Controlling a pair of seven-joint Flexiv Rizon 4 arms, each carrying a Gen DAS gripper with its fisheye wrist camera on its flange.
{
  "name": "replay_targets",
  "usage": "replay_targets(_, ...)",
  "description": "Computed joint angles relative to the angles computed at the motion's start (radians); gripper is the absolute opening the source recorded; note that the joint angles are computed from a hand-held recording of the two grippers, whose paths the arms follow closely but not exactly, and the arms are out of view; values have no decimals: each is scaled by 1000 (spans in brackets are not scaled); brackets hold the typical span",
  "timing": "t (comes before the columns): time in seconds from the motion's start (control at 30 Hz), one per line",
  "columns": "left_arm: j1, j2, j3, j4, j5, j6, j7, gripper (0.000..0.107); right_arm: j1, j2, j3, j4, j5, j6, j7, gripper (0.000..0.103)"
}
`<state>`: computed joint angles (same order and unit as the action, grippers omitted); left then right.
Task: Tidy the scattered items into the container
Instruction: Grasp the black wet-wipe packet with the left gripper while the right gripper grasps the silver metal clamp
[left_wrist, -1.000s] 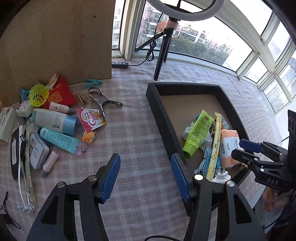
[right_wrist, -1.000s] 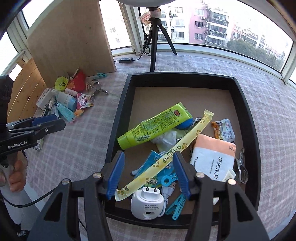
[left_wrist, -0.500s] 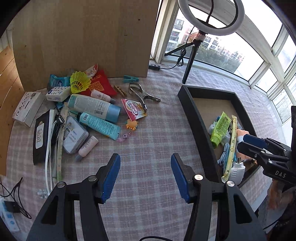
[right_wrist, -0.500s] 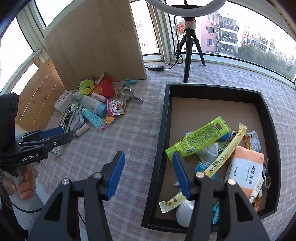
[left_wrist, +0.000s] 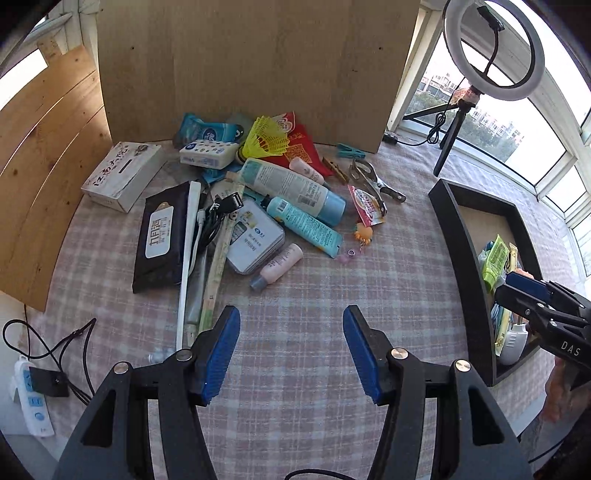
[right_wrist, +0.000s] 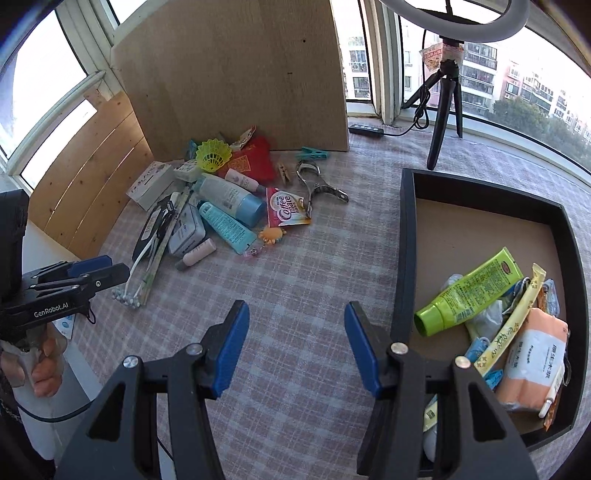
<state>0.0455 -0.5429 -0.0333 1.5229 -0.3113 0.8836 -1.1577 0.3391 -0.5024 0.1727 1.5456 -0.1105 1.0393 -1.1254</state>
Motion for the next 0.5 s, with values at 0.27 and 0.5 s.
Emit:
replay_targets(0.27, 37, -29, 37, -23, 22, -13, -38, 56, 28, -50, -4, -69, -17, -32, 9, 53)
replay_targets(0.5, 83, -83, 62, -95, 37, -44, -91, 56, 38, -114, -1, -170, -21, -84, -16, 53)
